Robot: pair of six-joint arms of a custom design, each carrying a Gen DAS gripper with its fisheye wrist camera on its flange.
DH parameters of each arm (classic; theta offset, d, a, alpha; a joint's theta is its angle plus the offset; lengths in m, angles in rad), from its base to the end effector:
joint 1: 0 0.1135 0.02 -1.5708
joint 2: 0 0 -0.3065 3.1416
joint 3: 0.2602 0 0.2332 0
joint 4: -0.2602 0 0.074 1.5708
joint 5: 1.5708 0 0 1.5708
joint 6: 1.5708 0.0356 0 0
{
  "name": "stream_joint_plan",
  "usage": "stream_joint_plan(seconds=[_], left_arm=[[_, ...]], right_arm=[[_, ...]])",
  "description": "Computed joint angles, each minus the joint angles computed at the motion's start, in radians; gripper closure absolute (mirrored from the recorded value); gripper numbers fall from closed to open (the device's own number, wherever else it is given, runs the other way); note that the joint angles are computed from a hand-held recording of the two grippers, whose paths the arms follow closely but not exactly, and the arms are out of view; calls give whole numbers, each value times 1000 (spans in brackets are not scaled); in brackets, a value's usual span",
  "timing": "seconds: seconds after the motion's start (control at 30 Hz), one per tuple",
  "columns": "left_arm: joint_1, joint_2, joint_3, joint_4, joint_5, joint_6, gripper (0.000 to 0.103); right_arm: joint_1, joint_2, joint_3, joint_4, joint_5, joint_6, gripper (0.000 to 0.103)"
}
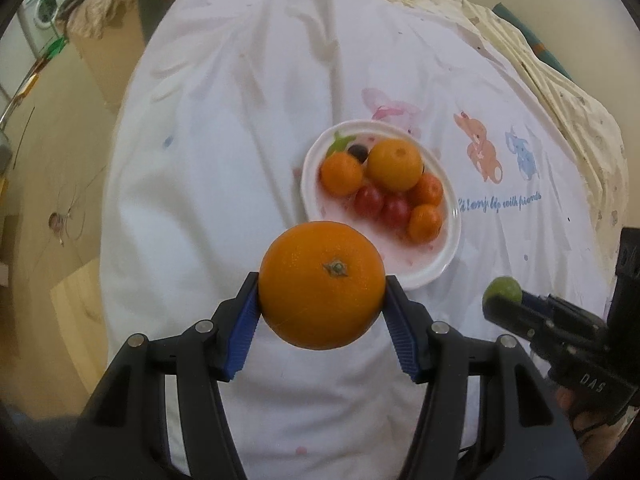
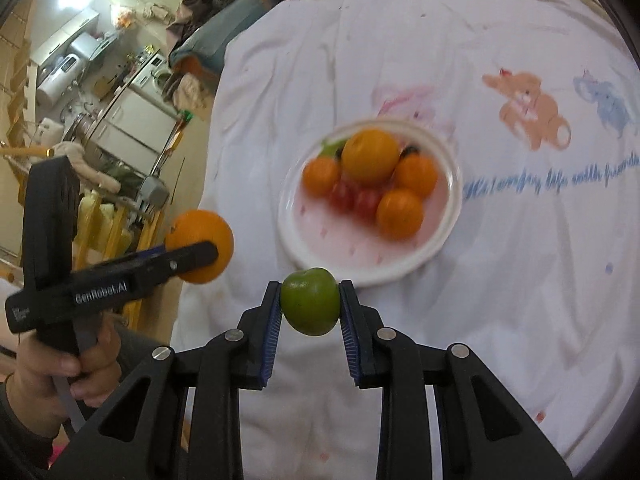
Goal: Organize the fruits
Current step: 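Carry the orange with the left gripper while the right gripper carries the lime to the plate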
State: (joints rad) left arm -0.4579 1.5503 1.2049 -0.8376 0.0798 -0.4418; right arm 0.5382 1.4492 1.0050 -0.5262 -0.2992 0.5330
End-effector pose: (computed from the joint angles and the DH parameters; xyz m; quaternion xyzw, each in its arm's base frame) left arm 0.2566 -0.1296 0.2987 0.0156 0.9804 -0.1190 0.1564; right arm 0.2291 0.1490 0.2859 -0.0465 0.9445 0.2717 0.1788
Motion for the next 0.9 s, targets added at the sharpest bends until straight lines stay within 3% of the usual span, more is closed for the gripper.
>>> stream_joint_plan(seconds=[0.13,0.37,0.9], left_arm=[[3,99,76,11,6,6,48],[-11,261,141,46,56,-11,48],[0,325,121,109,126,-45,46]], right_arm=[[-50,55,42,1,-8,-26,73],[-139,116,-36,91,-63,-14,73],[-107,232,-6,104,-75,-56,73]])
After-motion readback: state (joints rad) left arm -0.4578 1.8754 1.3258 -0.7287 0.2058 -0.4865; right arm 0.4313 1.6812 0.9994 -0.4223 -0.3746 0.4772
